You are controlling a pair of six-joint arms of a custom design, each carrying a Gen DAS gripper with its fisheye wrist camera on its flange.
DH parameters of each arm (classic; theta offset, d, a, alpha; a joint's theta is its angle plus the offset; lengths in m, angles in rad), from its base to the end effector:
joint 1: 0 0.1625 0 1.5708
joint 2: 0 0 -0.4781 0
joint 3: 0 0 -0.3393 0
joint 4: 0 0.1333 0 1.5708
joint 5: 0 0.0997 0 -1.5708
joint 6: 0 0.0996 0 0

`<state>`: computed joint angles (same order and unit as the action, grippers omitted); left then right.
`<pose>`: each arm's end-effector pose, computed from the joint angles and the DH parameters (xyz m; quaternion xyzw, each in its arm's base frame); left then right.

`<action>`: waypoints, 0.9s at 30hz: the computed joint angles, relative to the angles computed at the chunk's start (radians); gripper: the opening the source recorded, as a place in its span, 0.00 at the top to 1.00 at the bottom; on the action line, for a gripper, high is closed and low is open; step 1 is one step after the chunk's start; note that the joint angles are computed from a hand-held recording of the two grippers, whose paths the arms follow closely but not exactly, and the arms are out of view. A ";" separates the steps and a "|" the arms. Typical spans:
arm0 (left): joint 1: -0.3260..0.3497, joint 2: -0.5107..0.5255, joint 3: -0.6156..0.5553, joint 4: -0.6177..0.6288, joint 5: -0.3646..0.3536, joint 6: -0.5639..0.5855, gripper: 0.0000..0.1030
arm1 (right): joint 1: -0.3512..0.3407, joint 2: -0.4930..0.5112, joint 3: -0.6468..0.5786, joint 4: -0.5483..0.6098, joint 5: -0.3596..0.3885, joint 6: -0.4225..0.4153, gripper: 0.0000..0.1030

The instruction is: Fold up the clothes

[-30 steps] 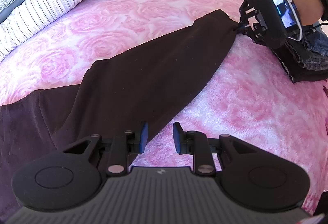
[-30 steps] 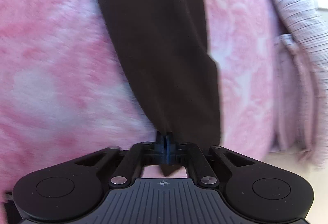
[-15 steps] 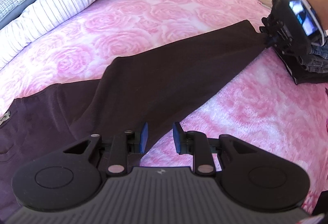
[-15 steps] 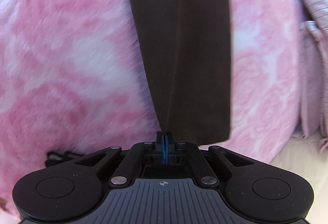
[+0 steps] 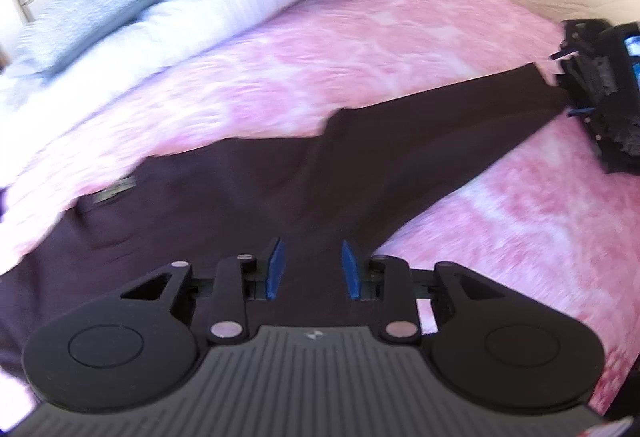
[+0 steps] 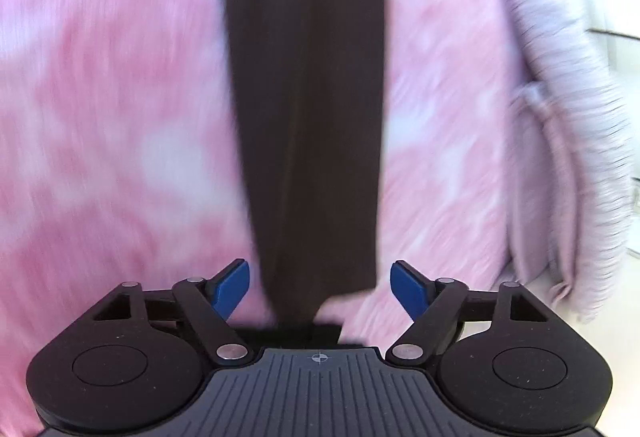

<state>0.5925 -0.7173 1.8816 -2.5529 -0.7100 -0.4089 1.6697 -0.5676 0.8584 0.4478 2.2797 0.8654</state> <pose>-0.3651 -0.4975 0.0832 0.2906 0.8579 -0.2021 0.3724 0.1389 -0.7067 0.1976 0.7431 -0.4509 -0.1055 0.4831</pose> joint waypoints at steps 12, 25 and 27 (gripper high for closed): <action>-0.043 -0.524 0.225 0.790 0.180 -0.487 0.60 | 0.209 0.002 0.200 0.088 -0.036 0.505 0.24; 0.114 -1.169 0.243 1.307 0.285 -0.216 0.59 | 0.571 0.176 0.302 0.241 0.145 1.186 0.24; 0.142 -1.202 0.211 1.351 0.301 -0.160 0.59 | 0.617 0.201 0.264 0.293 0.098 1.264 0.24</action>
<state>0.7349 -1.9190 2.0921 -1.2022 -0.4090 -0.5692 2.2871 -0.3670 1.1223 0.7404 2.3774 2.1293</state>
